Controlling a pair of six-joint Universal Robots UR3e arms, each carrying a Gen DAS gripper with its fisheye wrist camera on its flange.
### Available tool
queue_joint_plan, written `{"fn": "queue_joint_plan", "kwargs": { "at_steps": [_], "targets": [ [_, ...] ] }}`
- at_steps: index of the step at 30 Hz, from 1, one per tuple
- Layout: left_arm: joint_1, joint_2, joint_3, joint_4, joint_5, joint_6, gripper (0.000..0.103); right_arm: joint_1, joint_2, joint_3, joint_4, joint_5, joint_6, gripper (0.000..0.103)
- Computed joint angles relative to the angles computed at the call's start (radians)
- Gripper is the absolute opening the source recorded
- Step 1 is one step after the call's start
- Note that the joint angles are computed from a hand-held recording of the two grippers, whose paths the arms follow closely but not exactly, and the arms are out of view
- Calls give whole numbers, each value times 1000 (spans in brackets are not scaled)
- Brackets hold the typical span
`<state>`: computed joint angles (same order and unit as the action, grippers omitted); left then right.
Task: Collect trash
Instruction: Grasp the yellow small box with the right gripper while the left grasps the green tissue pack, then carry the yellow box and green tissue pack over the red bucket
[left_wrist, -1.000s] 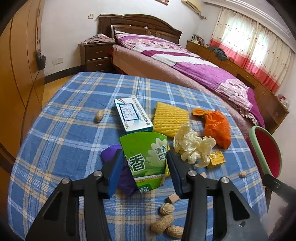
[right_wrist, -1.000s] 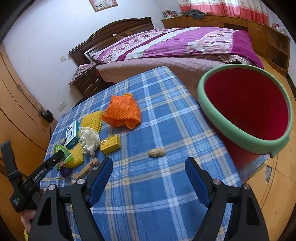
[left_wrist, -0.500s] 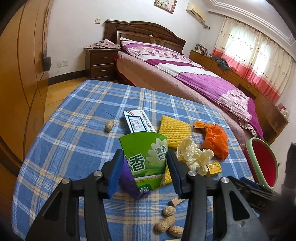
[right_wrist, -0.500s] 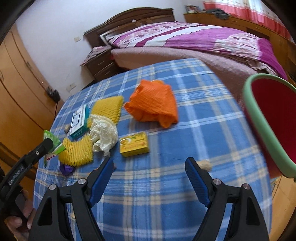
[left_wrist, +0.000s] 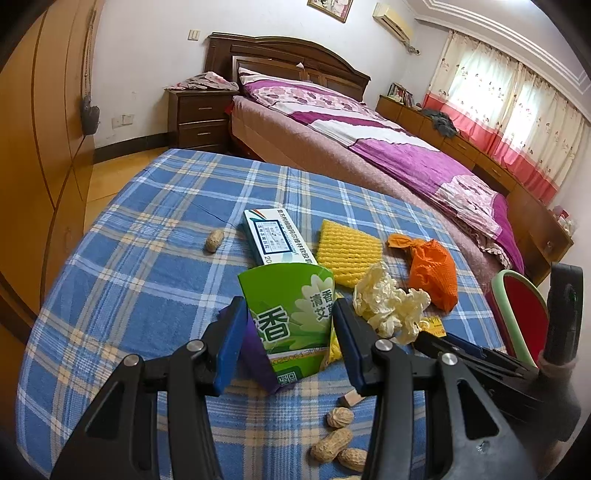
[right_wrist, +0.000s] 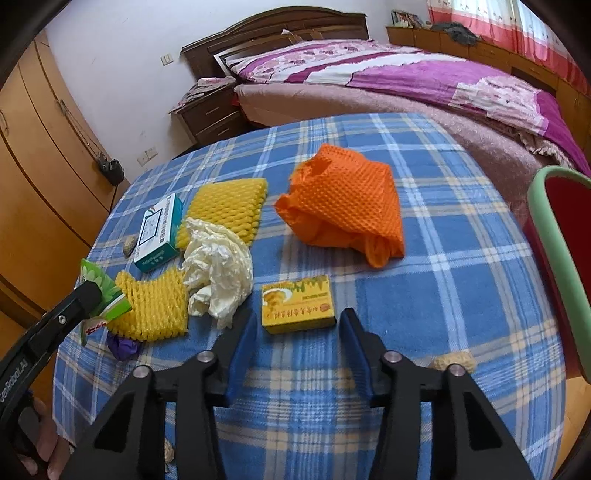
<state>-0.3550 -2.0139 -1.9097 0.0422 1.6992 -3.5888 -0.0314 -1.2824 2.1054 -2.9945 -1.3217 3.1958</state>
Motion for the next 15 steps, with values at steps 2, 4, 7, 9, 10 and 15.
{"fn": "queue_joint_plan", "kwargs": {
  "at_steps": [2, 4, 7, 9, 10, 15],
  "targets": [
    [-1, 0, 0, 0, 0, -1, 49, -2, 0, 6, -10, 0, -4, 45],
    [-4, 2, -1, -1, -1, -3, 49, -2, -4, 15, -17, -2, -7, 45],
    [-13, 9, -2, -4, 0, -4, 49, -12, -24, 40, -28, 9, -5, 45],
    [-22, 18, -6, -5, 5, -3, 49, -22, -50, 66, -38, 15, -5, 45],
    [-27, 22, -9, -4, 7, -2, 49, -30, -73, 85, -44, 22, -8, 45],
    [-52, 51, -17, -7, 21, -2, 49, -74, -185, 172, -51, 51, -21, 45]
  ]
}}
